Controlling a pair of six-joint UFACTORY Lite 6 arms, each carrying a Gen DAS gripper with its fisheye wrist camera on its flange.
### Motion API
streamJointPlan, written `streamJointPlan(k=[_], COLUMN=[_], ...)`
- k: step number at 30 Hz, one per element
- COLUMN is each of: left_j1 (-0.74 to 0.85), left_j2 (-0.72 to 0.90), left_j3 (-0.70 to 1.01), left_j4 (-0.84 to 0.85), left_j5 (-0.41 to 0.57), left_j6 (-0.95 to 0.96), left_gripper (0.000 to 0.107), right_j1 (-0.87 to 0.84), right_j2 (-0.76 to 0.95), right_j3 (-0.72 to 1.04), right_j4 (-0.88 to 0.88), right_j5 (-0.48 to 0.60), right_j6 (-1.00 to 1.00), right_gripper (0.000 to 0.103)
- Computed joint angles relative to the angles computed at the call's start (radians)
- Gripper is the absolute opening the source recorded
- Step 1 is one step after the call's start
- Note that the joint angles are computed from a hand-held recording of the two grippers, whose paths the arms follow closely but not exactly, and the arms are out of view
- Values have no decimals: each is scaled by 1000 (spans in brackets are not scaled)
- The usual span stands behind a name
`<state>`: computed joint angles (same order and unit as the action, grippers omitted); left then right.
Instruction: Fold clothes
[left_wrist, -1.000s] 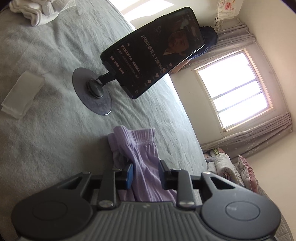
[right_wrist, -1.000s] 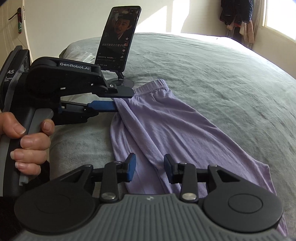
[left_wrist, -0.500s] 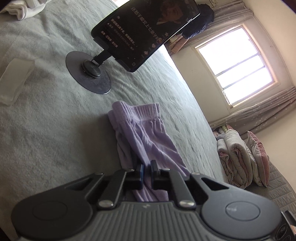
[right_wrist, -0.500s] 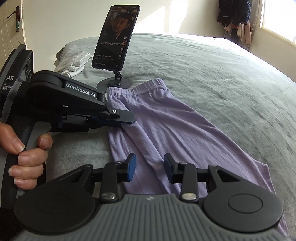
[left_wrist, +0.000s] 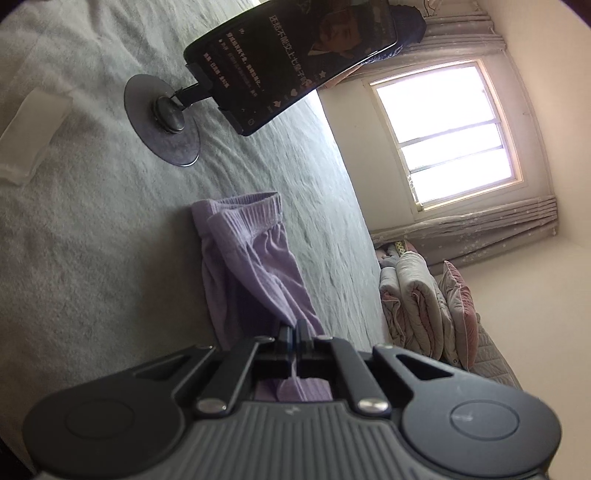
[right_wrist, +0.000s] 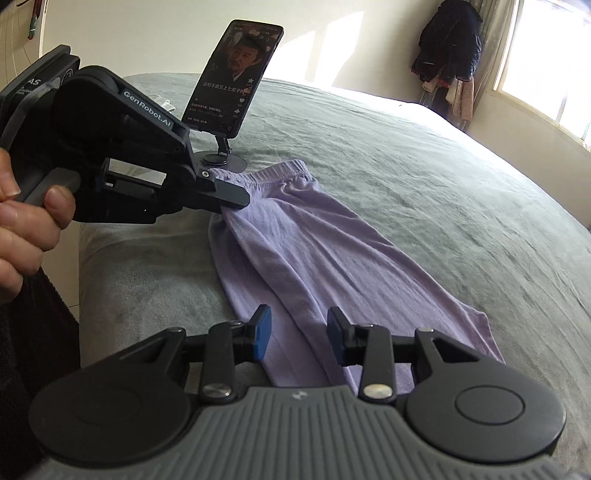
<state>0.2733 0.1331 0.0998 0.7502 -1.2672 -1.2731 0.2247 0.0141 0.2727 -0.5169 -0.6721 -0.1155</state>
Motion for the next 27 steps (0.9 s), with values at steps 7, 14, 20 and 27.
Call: streamJointPlan(k=[7,14,20,27], left_j1=[11,-54,-42,-29], left_j2=[98,99,81,34], left_j3=[-4,-15,-14,-33], left_j4=[-14,-84,-60,-52], left_j5=[-139,-148,-112,-72], left_j6=[0,-6,-27,-28], left_gripper=[1,1,1,1], right_j1=[344,734,810,891], right_j2=[85,432,538,621], right_j3=[7,155,180,100], right_j4=[606,1239,1416,1489], right_j5=[-130,-544,-691,-888], right_j6=[-394,-658,-676,-624], right_gripper=[38,33,31,29])
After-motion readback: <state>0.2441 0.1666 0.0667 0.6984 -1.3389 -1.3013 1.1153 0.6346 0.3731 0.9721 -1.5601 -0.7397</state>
